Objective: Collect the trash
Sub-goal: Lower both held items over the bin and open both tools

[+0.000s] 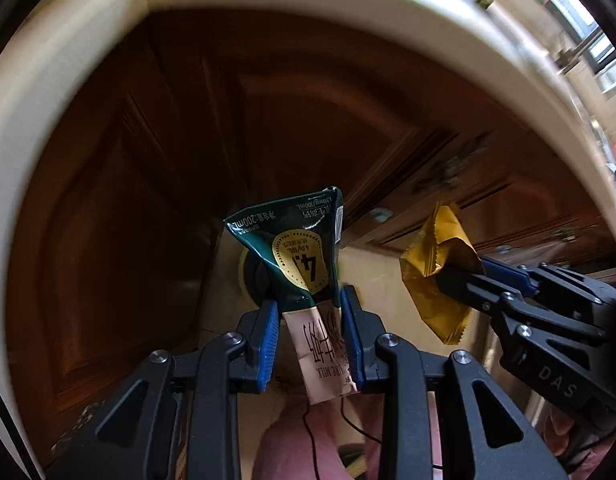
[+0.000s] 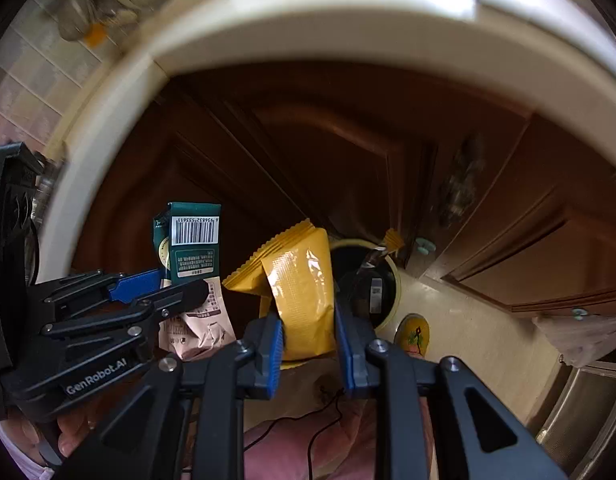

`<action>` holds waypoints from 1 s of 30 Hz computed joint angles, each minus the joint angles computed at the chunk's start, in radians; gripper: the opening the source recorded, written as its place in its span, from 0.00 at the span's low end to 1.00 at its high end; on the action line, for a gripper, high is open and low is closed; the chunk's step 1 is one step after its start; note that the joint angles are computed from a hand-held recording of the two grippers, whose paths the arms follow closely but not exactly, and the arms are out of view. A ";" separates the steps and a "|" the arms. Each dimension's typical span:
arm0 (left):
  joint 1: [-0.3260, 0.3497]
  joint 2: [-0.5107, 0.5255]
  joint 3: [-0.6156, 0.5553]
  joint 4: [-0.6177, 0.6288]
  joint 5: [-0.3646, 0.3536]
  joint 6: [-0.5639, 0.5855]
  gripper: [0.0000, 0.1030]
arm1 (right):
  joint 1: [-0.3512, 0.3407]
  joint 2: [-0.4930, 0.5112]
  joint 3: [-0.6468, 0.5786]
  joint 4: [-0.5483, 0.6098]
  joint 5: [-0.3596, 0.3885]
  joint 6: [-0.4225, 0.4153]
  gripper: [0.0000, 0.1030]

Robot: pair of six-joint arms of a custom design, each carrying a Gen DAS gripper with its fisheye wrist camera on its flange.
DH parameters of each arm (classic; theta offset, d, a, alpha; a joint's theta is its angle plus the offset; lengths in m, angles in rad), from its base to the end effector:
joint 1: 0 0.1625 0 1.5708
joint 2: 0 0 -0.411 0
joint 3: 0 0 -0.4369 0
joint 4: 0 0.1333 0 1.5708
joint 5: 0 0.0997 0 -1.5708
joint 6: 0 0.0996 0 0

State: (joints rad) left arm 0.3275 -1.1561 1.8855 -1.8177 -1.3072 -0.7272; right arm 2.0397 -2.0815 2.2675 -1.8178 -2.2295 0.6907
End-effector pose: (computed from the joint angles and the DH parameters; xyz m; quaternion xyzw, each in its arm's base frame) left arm -0.4554 -0.3229 0.1161 0.2760 0.9227 0.0245 0.2679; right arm 0.2149 -0.2642 0.3677 -0.1145 -0.9389 0.2013 0.2546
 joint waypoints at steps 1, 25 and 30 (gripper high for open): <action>0.008 0.010 0.021 -0.021 0.003 0.004 0.27 | -0.030 -0.011 0.032 -0.028 0.003 -0.029 0.23; 0.118 0.242 0.195 -0.294 0.081 0.032 0.75 | -0.495 0.070 0.364 -0.579 0.026 -0.431 0.33; 0.111 0.244 0.173 -0.257 0.087 0.022 0.76 | -0.473 0.044 0.353 -0.520 0.023 -0.399 0.33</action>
